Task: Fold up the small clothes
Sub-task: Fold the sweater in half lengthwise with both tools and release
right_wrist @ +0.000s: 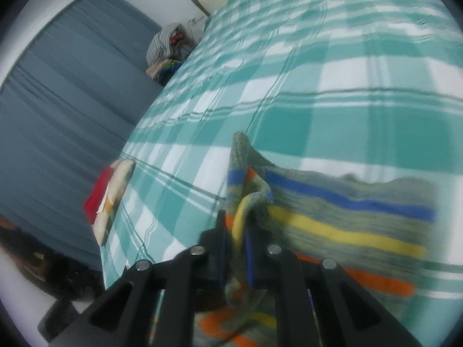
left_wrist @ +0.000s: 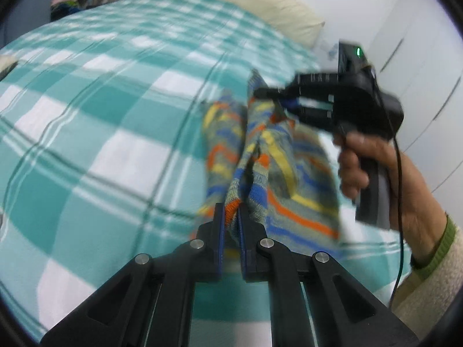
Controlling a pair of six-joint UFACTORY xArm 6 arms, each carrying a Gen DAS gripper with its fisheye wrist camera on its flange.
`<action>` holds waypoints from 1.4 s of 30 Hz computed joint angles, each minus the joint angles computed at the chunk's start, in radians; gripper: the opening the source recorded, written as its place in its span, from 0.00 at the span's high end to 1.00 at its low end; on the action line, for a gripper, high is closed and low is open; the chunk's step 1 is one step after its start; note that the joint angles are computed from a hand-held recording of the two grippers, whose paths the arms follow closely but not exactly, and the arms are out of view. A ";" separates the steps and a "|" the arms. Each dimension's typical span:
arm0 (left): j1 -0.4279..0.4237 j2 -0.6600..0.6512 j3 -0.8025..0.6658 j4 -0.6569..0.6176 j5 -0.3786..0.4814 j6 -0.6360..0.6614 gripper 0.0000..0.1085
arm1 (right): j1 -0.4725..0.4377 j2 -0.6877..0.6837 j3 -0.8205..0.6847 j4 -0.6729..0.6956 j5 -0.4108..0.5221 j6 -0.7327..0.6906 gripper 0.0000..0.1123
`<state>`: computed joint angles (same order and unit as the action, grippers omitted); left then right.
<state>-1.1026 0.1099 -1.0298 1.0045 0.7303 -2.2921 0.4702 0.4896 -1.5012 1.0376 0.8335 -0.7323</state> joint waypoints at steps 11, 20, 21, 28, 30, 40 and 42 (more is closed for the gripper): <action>0.050 -0.023 0.027 0.085 -0.087 -0.090 0.40 | -0.048 -0.133 0.151 0.048 -0.098 -0.160 0.63; 0.123 0.155 -0.107 -0.204 -0.154 0.204 0.95 | -0.087 -0.402 0.582 -0.037 -0.049 -0.360 0.63; 0.121 0.138 -0.093 -0.223 -0.152 0.203 0.95 | -0.074 -0.401 0.611 -0.059 -0.060 -0.355 0.62; 0.105 0.072 -0.164 -0.263 -0.005 0.420 0.61 | -0.085 -0.509 0.656 -0.037 -0.105 -0.402 0.63; 0.139 0.098 -0.199 -0.251 -0.028 0.438 0.32 | -0.082 -0.489 0.607 -0.027 -0.170 -0.401 0.63; 0.242 0.203 -0.214 -0.432 0.073 0.501 0.95 | -0.006 -0.209 0.377 -0.151 -0.283 -0.213 0.63; 0.241 0.117 -0.110 -0.400 -0.021 0.443 0.90 | 0.008 -0.237 0.413 -0.137 -0.335 -0.227 0.63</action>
<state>-0.8619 0.2274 -1.1401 0.6047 0.7092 -1.8489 0.4781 0.2521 -1.0881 0.9008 0.4989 -0.9595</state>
